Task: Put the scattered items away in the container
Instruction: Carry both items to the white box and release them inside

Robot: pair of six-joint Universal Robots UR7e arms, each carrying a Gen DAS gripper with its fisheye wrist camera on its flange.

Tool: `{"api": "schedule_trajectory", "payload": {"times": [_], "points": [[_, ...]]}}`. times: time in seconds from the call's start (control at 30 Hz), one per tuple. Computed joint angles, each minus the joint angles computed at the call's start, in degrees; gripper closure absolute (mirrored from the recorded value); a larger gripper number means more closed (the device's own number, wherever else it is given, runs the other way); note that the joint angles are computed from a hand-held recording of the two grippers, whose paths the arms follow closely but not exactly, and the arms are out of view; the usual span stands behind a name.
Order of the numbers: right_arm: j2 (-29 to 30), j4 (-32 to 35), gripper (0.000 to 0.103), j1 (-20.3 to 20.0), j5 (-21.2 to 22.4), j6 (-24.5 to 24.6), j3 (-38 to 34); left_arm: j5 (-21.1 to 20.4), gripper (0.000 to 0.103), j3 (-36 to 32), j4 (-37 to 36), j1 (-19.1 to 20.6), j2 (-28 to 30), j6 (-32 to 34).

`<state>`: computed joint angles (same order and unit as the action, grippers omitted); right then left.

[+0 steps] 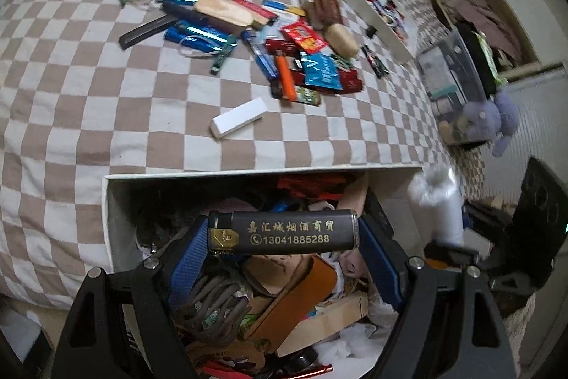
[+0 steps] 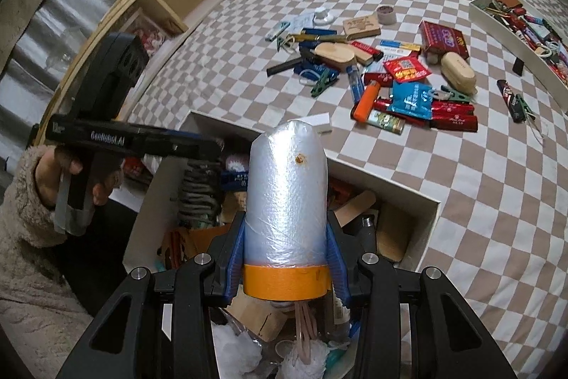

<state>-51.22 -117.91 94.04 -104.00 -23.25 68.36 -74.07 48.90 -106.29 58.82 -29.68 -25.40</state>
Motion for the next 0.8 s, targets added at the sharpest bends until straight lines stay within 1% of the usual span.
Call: {"api": "schedule_trajectory", "payload": {"times": [0.03,0.13,0.33,0.53,0.67,0.8], "points": [[0.22,0.49,0.061,-0.01,-0.3,-0.13,-0.18,0.16,0.014,-0.31,0.38,0.1,0.16,-0.55],[0.79,1.19,0.061,-0.06,-1.49,-0.41,-0.6,0.19,0.01,-0.49,0.72,0.27,0.18,-0.95],[2.15,3.15,0.061,-0.15,-3.61,-0.21,-1.87,-0.25,0.009,-0.64,1.7,-0.04,0.2,1.48],[4.62,6.88,0.061,0.06,-6.58,1.65,-4.41,0.97,0.009,0.04,2.55,-0.9,0.01,5.79],[6.19,7.67,0.061,0.88,-9.81,-0.84,-5.73,1.68,0.009,0.6,2.92,-1.14,-0.18,8.34],[7.56,8.75,0.061,1.38,-10.99,-2.58,-7.44,2.45,0.009,0.73,2.26,-1.18,-0.44,8.72]]}}
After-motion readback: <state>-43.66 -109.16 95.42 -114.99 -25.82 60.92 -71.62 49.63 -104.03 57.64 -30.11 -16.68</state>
